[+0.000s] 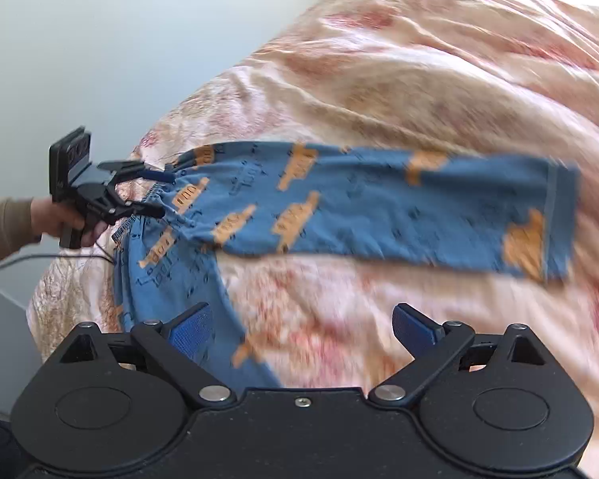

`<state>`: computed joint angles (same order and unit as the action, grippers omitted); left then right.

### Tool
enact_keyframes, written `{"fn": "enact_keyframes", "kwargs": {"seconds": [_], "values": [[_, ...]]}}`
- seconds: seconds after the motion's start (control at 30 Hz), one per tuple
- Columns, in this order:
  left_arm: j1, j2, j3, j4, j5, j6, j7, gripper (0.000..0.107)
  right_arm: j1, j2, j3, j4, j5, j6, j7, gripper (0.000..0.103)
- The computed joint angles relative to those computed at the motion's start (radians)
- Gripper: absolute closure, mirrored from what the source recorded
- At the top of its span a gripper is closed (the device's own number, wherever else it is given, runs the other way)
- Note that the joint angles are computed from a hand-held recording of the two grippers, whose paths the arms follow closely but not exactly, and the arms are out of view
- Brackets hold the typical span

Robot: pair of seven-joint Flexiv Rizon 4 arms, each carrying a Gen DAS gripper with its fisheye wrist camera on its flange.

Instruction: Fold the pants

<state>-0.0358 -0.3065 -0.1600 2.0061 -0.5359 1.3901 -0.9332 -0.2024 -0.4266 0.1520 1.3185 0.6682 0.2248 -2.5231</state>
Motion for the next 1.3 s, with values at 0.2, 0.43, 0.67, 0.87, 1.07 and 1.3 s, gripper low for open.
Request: {"fn": "enact_keyframes", "kwargs": {"seconds": [0.2,0.43,0.67,0.87,1.07,1.3], "values": [[0.042,-0.107,0.094,-0.202,0.153,-0.232,0.013,0.032,0.181,-0.241,0.050,-0.277,-0.112,0.076,-0.009,0.013],[0.066,-0.143,0.076,-0.205,0.197,-0.297,0.127,0.088,0.277,-0.388,0.073,-0.454,-0.280,0.091,0.012,0.014],[0.117,-0.049,-0.028,-0.046,0.019,-0.172,0.422,0.106,0.343,-0.477,0.065,-0.552,-0.407,0.071,-0.077,0.026],[0.110,0.037,-0.083,0.054,-0.208,-0.136,0.672,0.106,0.395,-0.567,0.054,-0.691,-0.485,-0.033,-0.130,0.042],[0.044,0.057,-0.030,0.071,-0.293,-0.125,0.711,0.106,0.444,-0.648,0.017,-0.837,-0.561,-0.162,-0.177,0.092],[-0.008,0.107,-0.023,0.122,-0.427,-0.026,0.748,0.106,0.350,-0.465,0.067,-0.589,-0.449,-0.057,-0.216,0.103]]}}
